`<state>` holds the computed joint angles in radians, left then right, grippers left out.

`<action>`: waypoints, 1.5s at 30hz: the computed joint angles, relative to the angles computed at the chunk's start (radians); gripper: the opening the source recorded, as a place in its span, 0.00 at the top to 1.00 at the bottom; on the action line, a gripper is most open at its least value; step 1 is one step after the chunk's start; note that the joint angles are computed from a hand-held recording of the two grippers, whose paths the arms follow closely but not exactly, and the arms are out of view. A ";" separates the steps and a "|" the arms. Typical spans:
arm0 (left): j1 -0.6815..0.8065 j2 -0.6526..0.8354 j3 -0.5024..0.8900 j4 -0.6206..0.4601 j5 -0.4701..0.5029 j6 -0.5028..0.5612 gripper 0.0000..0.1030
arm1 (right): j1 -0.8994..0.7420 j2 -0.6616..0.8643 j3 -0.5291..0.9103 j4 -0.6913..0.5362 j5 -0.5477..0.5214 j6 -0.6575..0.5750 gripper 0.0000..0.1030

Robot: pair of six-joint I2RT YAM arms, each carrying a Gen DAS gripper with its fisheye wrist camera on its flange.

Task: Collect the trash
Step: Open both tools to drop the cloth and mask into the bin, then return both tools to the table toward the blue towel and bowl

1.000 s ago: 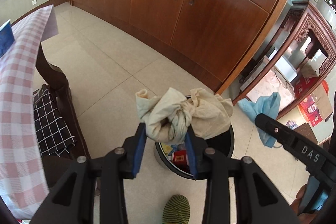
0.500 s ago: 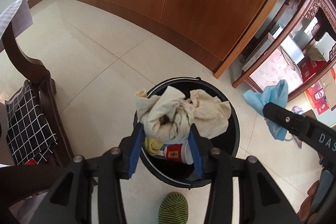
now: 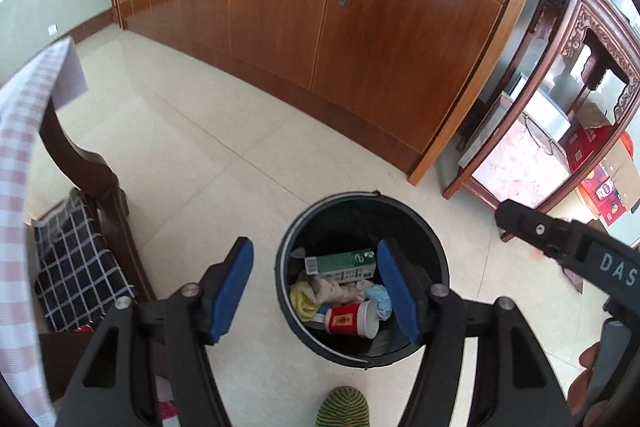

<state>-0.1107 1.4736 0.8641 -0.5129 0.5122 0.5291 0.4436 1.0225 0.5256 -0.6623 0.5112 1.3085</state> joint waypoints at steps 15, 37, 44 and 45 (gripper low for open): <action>0.400 0.034 0.273 -0.220 0.183 0.161 0.36 | 0.238 0.305 0.324 0.122 0.107 -0.067 0.26; 0.725 0.510 0.831 -0.225 0.147 0.077 0.36 | 0.303 0.966 1.080 0.197 -0.019 -0.405 0.15; 0.727 0.631 0.992 -0.236 0.111 0.033 0.32 | 0.278 1.157 1.362 0.121 -0.078 -0.476 0.15; 0.725 0.649 1.017 -0.238 0.105 0.029 0.32 | 0.274 1.187 1.406 0.107 -0.087 -0.485 0.15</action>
